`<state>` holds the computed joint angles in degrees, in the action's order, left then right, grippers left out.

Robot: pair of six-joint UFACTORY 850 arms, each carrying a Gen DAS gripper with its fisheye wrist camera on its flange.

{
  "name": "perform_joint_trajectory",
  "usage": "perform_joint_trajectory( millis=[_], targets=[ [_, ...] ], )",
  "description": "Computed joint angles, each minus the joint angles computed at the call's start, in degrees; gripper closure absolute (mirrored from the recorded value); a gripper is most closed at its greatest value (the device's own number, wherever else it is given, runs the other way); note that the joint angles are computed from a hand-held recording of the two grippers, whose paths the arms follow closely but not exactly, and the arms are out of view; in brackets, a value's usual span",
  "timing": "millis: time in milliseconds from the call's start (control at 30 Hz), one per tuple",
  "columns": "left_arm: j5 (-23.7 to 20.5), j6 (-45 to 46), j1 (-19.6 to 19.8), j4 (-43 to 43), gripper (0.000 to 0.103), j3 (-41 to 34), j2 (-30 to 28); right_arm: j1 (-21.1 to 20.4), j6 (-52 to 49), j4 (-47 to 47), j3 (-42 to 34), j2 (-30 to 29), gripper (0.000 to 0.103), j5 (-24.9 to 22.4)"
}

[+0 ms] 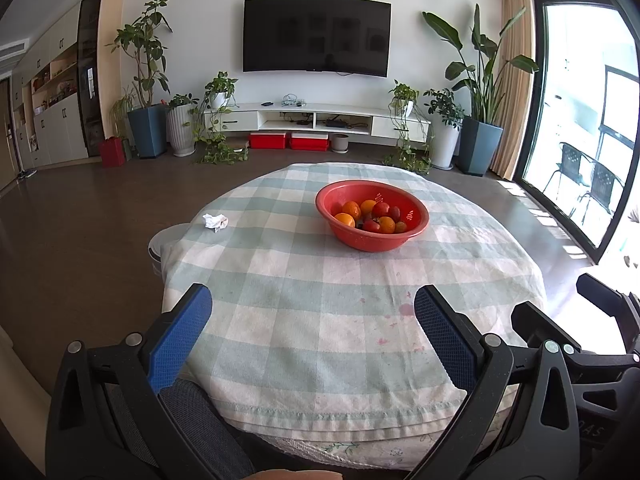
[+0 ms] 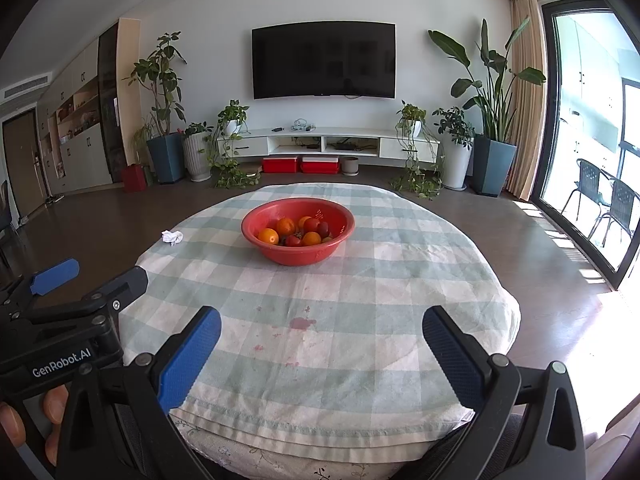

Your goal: Organize fruits

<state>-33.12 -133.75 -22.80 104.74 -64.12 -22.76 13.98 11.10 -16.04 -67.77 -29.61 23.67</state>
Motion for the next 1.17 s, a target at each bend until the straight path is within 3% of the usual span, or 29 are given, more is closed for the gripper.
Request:
perform_joint_trajectory(
  millis=[1000,1167],
  targets=[
    [-0.51,-0.41,-0.46,-0.14,0.000,1.24,-0.15,-0.84,1.33,-2.32,2.46,0.58,0.000,0.16],
    [1.78,-0.03,0.43,-0.51,0.000,0.89,-0.39,-1.83,4.41,-5.24,3.11,0.52,0.000,-0.02]
  ],
)
